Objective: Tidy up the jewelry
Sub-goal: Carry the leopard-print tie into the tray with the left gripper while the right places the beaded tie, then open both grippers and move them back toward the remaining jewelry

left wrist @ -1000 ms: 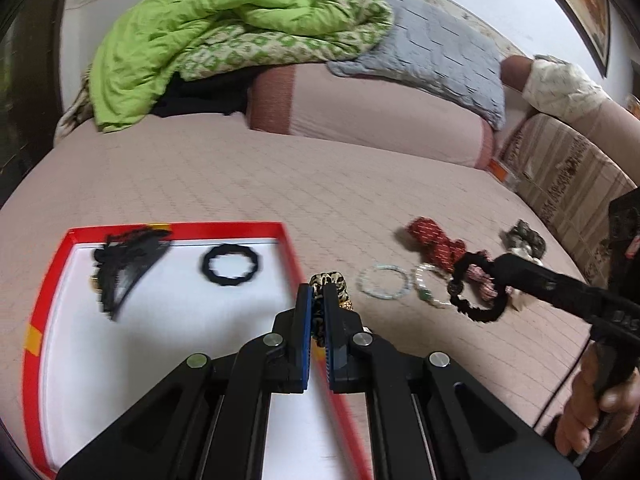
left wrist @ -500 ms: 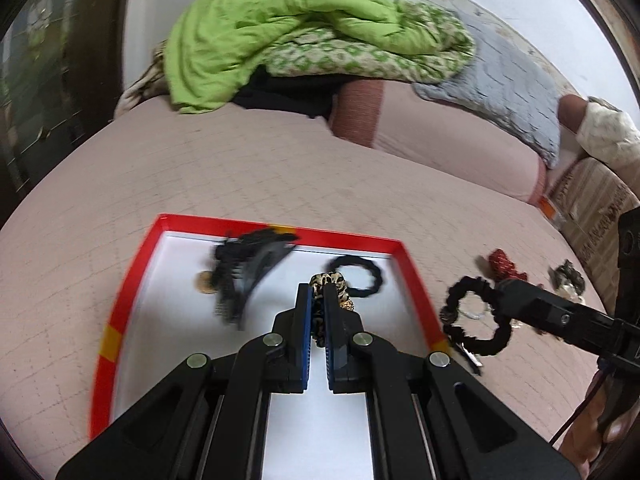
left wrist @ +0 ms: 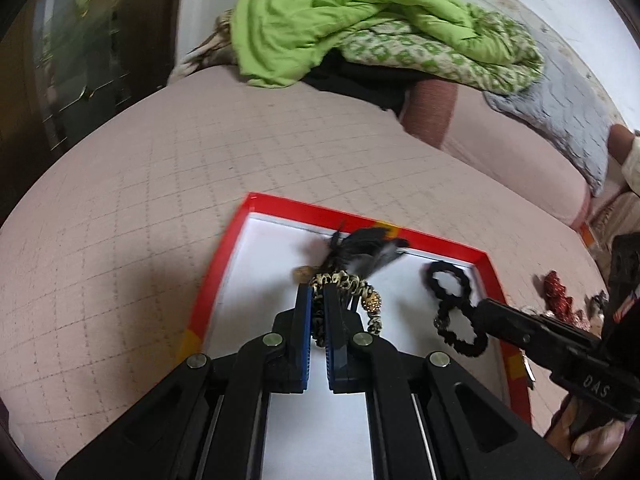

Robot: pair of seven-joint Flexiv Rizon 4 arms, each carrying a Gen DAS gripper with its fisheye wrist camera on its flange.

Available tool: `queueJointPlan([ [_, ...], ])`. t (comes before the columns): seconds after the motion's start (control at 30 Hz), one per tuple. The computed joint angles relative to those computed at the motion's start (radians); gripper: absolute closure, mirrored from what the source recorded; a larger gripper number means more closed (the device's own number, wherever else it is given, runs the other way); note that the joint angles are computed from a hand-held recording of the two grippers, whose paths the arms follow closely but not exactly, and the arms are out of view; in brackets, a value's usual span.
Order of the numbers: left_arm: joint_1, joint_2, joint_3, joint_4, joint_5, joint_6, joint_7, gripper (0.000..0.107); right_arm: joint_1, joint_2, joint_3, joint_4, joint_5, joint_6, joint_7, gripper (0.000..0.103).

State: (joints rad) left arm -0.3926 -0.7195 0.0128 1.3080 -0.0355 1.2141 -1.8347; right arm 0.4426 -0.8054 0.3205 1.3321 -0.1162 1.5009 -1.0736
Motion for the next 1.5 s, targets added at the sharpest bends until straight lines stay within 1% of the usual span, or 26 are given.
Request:
queueJointPlan([
  [0.1, -0.008, -0.005, 0.019, -0.012, 0.012, -0.026, -0.016, 0.101, 0.011, -0.006, -0.016, -0.01, -0.011, -0.021, -0.002, 0.095],
  [0.3, -0.011, -0.011, 0.033, -0.032, 0.036, -0.088, -0.039, 0.101, -0.008, -0.034, 0.021, -0.06, 0.008, -0.087, -0.035, 0.095],
  [0.6, 0.013, -0.002, -0.002, -0.008, 0.018, -0.08, -0.041, 0.101, 0.01, -0.017, 0.003, -0.054, 0.042, -0.121, -0.061, 0.095],
  [0.8, 0.003, 0.0, 0.02, -0.012, 0.028, -0.105, -0.067, 0.101, 0.013, -0.018, 0.004, -0.067, 0.06, -0.15, -0.075, 0.095],
  [0.97, 0.007, 0.002, 0.02, -0.009, 0.033, -0.116, -0.086, 0.101, 0.008, -0.024, 0.013, -0.083, 0.077, -0.171, -0.089, 0.094],
  [1.03, 0.008, 0.002, 0.017, -0.011, 0.036, -0.12, -0.087, 0.099, 0.007, -0.027, 0.017, -0.092, 0.085, -0.183, -0.098, 0.094],
  [1.13, 0.009, 0.003, 0.016, -0.013, 0.039, -0.125, -0.092, 0.09, 0.008, -0.025, 0.015, -0.093, 0.098, -0.185, -0.105, 0.094],
  [1.2, 0.003, 0.004, 0.022, -0.013, 0.048, -0.115, -0.101, 0.073, 0.003, -0.023, 0.022, -0.092, 0.111, -0.184, -0.111, 0.094],
  [1.27, -0.006, 0.007, 0.033, -0.013, 0.062, -0.1, -0.116, 0.067, -0.005, -0.018, 0.03, -0.086, 0.125, -0.171, -0.117, 0.093],
  [1.43, -0.017, 0.009, 0.033, -0.012, 0.073, -0.06, -0.129, 0.067, -0.026, -0.006, 0.057, -0.071, 0.157, -0.143, -0.136, 0.092],
  [1.5, -0.029, 0.008, 0.046, -0.015, 0.085, -0.052, -0.14, 0.067, -0.037, -0.002, 0.073, -0.066, 0.168, -0.135, -0.148, 0.092],
])
